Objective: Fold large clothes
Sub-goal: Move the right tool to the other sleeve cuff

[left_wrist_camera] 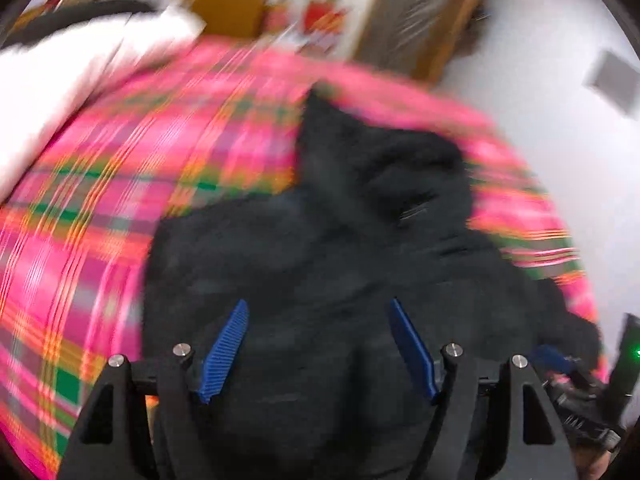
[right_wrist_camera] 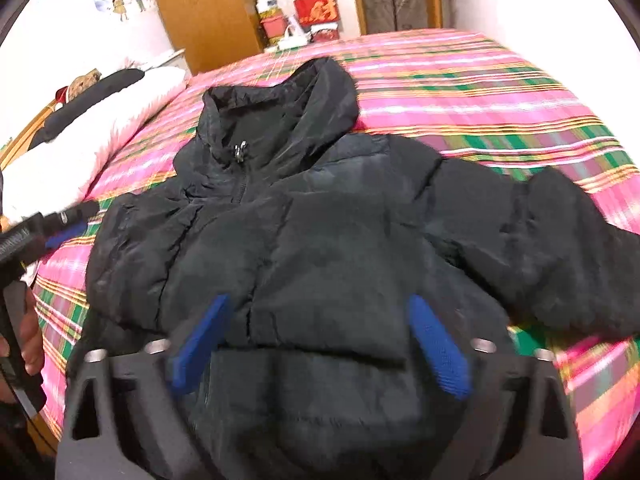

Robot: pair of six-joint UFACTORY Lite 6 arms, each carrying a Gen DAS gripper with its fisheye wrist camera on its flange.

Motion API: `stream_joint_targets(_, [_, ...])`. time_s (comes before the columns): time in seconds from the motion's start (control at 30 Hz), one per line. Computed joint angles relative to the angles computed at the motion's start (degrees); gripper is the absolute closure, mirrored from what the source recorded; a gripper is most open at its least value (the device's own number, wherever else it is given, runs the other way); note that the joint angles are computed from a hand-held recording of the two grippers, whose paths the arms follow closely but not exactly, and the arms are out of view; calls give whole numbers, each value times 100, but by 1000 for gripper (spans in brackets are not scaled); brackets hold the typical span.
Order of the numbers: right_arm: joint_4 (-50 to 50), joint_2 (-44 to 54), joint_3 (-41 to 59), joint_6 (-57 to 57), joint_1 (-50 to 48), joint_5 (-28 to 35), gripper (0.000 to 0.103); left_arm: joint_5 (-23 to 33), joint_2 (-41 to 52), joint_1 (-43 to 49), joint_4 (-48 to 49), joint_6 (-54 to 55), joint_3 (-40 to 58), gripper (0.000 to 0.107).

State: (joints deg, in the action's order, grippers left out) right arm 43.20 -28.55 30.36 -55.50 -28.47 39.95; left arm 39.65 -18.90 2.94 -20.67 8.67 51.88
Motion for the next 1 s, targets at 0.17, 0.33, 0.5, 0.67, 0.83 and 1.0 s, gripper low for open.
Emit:
stream_joint_targets(0.17, [519, 1501, 212, -544, 680, -1362, 43, 128, 762, 952, -1061, 980, -164, 35])
stream_joint_targets(0.33, [-55, 1986, 623, 62, 1140, -1856, 43, -354, 780, 359, -355, 398, -216, 34])
stream_joint_targets(0.5, [-182, 1146, 521, 369, 676, -1208, 43, -103, 426, 847, -714, 553, -30, 34])
stream_joint_targets(0.67, [172, 1814, 547, -45, 472, -1183, 43, -254, 837, 764, -243, 447, -43, 34])
stream_joint_targets(0.83, [-305, 1586, 620, 239, 332, -871, 42, -500, 863, 449, 141, 200, -127, 33])
stream_joint_targets(1.0, [-269, 259, 294, -334, -1067, 320, 42, -140, -165, 351, -326, 195, -266, 33])
